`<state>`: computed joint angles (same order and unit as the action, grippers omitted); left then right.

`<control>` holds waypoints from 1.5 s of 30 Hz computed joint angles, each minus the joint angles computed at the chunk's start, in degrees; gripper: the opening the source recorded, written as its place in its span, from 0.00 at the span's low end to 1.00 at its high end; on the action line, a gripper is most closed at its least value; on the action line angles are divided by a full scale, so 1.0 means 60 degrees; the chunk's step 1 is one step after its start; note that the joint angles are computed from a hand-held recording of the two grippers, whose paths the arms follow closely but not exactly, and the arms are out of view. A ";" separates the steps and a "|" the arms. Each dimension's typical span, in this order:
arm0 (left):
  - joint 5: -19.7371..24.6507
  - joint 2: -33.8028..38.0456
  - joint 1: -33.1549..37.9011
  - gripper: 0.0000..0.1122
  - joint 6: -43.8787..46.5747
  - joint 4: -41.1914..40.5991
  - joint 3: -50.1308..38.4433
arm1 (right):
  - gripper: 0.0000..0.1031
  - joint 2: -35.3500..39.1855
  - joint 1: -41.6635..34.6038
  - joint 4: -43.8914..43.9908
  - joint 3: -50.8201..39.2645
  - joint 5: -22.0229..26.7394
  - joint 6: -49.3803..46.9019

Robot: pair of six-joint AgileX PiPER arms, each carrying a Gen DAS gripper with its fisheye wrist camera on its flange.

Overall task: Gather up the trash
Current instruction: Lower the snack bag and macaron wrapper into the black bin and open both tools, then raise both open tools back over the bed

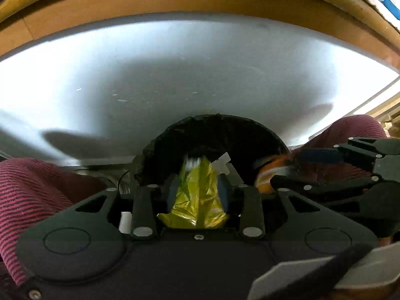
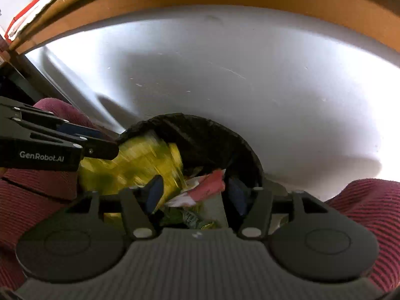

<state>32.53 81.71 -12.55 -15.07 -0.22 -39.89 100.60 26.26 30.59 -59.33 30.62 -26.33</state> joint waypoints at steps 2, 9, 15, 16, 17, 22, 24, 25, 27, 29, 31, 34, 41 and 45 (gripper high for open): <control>-0.0047 -0.0001 -0.0060 0.36 -0.0076 0.0101 0.0009 | 0.74 -0.0034 0.0025 0.0032 0.0054 -0.0047 0.0024; 0.0228 -0.0319 -0.0217 0.41 -0.0508 0.0477 -0.0136 | 0.75 -0.0303 -0.0001 0.0070 0.0151 -0.0100 0.0109; 0.0694 -0.1358 -0.0310 0.42 -0.0755 0.0789 -0.0359 | 0.76 -0.1151 -0.0034 0.0242 0.0141 -0.0005 -0.0234; 0.0753 -0.1546 -0.0308 0.42 -0.0755 0.0808 -0.0410 | 0.76 -0.1284 -0.0075 0.0353 0.0089 0.0078 -0.0362; 0.0850 -0.1780 -0.0290 0.42 -0.0702 0.0786 -0.0491 | 0.76 -0.1440 -0.0139 0.0509 0.0022 0.0193 -0.0529; 0.1284 -0.2782 -0.0226 0.46 -0.0353 0.0695 -0.1075 | 0.79 -0.2161 -0.0433 0.1153 -0.0365 0.0501 -0.1401; 0.1334 -0.3043 -0.0214 0.50 -0.0310 0.0788 -0.1338 | 0.80 -0.2372 -0.0540 0.1356 -0.0538 0.0477 -0.1797; 0.1354 -0.3140 -0.0193 0.51 -0.0281 0.0823 -0.1503 | 0.80 -0.2387 -0.0610 0.1474 -0.0654 0.0472 -0.1961; 0.1321 -0.3237 -0.0198 0.56 -0.0405 0.0969 -0.1846 | 0.80 -0.2410 -0.0801 0.1656 -0.0955 0.0514 -0.2163; 0.1115 -0.3230 -0.0179 0.60 -0.0619 0.1237 -0.2103 | 0.81 -0.2348 -0.0937 0.1749 -0.1200 0.0432 -0.2273; 0.0905 -0.3132 -0.0228 0.61 -0.1066 0.1705 -0.2280 | 0.81 -0.2234 -0.0847 0.1612 -0.1342 -0.0012 -0.2099; 0.0538 -0.2937 -0.0159 0.64 -0.1657 0.2299 -0.2491 | 0.80 -0.2076 -0.0821 0.1209 -0.1738 -0.0385 -0.1711; -0.0682 -0.1760 0.0569 0.69 -0.2366 0.3523 -0.3254 | 0.80 -0.1193 -0.0733 0.0212 -0.2882 -0.1194 -0.0584; -0.1241 -0.0853 0.0874 0.70 -0.3034 0.4481 -0.3863 | 0.80 -0.0440 -0.0755 -0.0345 -0.3809 -0.1331 0.0272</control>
